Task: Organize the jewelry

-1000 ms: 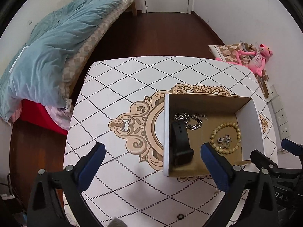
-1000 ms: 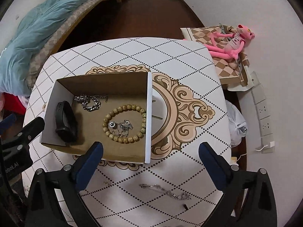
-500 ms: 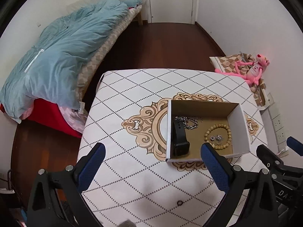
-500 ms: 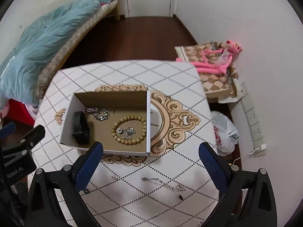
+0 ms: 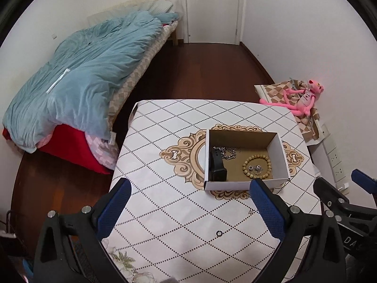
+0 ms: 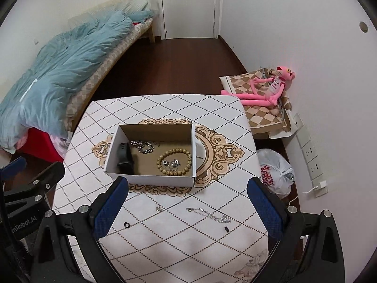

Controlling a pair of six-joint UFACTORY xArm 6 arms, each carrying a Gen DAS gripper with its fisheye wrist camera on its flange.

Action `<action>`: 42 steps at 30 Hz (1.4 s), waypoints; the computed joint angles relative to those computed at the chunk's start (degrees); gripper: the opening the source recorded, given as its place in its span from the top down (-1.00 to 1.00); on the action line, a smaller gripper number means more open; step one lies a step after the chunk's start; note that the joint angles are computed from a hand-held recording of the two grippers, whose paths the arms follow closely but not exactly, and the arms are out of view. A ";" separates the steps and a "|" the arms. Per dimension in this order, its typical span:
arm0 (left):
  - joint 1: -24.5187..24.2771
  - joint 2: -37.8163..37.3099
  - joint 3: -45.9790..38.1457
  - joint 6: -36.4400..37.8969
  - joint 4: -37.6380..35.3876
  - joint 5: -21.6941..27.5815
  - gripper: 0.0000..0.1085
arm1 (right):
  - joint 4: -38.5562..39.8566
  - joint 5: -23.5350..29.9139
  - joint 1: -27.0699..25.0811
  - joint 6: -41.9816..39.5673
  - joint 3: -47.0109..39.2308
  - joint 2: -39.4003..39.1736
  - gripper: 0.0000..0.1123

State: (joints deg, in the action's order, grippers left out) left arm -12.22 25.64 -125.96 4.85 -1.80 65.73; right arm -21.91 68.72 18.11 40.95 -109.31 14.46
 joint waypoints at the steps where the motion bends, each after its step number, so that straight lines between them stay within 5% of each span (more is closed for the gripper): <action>1: 0.05 -0.71 1.19 -0.03 -0.24 -0.57 -0.89 | 0.45 -0.75 -0.14 0.46 1.40 -1.08 -0.81; 11: -1.95 -6.94 18.37 -3.73 5.31 -8.01 -0.89 | 4.35 -7.30 -5.18 6.48 23.08 -12.11 -0.80; 20: -3.63 -9.16 29.76 -7.11 12.03 -9.93 -0.89 | 9.52 -16.61 -10.17 7.61 43.07 -18.37 -0.28; 26: -3.40 -10.83 34.51 -8.10 12.75 -10.07 -0.89 | 6.65 -20.56 -8.58 8.26 45.34 -16.83 0.05; 29: -3.01 -11.01 35.32 -8.18 12.68 -9.42 -0.89 | 3.33 -21.04 -7.71 9.20 44.54 -15.16 0.38; 32: -2.47 -11.30 35.87 -7.54 11.45 -9.10 -0.89 | -0.05 -20.31 -6.88 10.64 43.83 -14.35 0.92; 42: -1.02 -11.39 37.00 -0.64 0.30 -10.28 -0.88 | 2.44 -23.37 -5.77 12.64 45.42 -16.27 0.92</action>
State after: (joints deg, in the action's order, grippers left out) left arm -13.24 14.25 -88.96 4.22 -1.50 55.45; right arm -19.47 45.35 12.33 53.59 -63.89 -1.82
